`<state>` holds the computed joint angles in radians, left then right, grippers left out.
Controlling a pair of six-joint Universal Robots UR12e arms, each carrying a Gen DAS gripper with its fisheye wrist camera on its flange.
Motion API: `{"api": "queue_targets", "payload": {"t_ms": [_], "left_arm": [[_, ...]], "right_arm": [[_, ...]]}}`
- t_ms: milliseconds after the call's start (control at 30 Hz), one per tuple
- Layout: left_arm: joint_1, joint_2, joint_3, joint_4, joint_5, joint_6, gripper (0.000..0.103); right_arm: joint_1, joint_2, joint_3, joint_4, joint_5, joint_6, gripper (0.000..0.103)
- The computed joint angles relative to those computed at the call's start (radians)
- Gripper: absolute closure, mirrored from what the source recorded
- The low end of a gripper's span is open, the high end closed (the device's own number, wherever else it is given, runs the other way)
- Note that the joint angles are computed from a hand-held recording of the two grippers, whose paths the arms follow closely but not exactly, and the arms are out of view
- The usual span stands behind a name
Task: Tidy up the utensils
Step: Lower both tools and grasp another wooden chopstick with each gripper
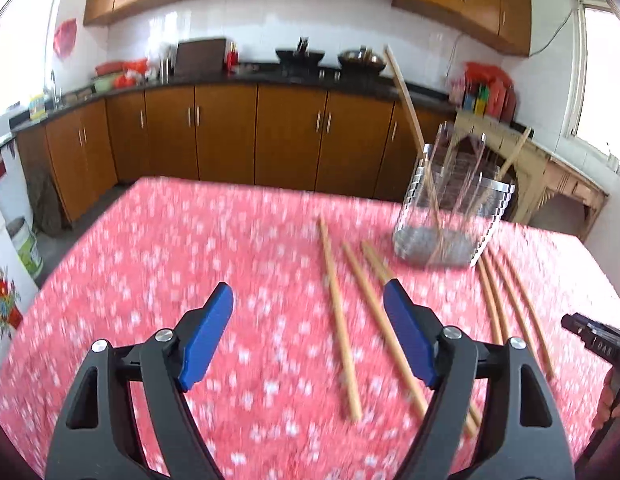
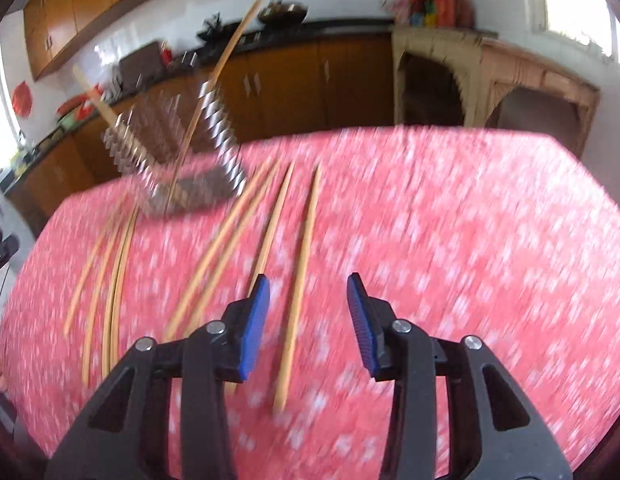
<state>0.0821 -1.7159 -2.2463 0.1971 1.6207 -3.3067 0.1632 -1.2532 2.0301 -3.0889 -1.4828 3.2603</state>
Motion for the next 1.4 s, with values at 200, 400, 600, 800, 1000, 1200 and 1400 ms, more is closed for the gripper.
{"api": "queue_targets", "payload": {"t_ms": [200, 400, 600, 800, 1000, 1200, 1400], "left_arm": [[-0.006, -0.002, -0.024, -0.036, -0.016, 0.011, 0.026], [-0.025, -0.018, -0.012, -0.094, -0.001, 0.044, 0.030], [-0.034, -0.036, 0.019, -0.211, -0.018, 0.048, 0.048], [-0.064, -0.063, 0.059, -0.280, 0.036, 0.058, 0.084], [-0.032, -0.080, 0.088, -0.303, 0.084, 0.050, 0.096], [0.036, -0.084, 0.077, -0.257, 0.025, 0.064, 0.096], [0.048, -0.081, 0.073, -0.253, 0.000, 0.063, 0.095]], "right_arm": [[0.031, 0.014, 0.007, 0.041, -0.037, -0.016, 0.071], [0.028, 0.019, -0.020, 0.087, -0.084, 0.019, 0.095], [-0.018, 0.028, -0.058, 0.151, -0.131, 0.167, 0.095], [-0.033, 0.033, -0.060, 0.147, -0.133, 0.164, 0.095], [-0.054, 0.052, -0.087, 0.151, -0.196, 0.174, 0.095], [-0.074, 0.070, -0.091, 0.116, -0.261, 0.164, 0.095], [-0.068, 0.073, -0.080, 0.092, -0.282, 0.152, 0.095]]}}
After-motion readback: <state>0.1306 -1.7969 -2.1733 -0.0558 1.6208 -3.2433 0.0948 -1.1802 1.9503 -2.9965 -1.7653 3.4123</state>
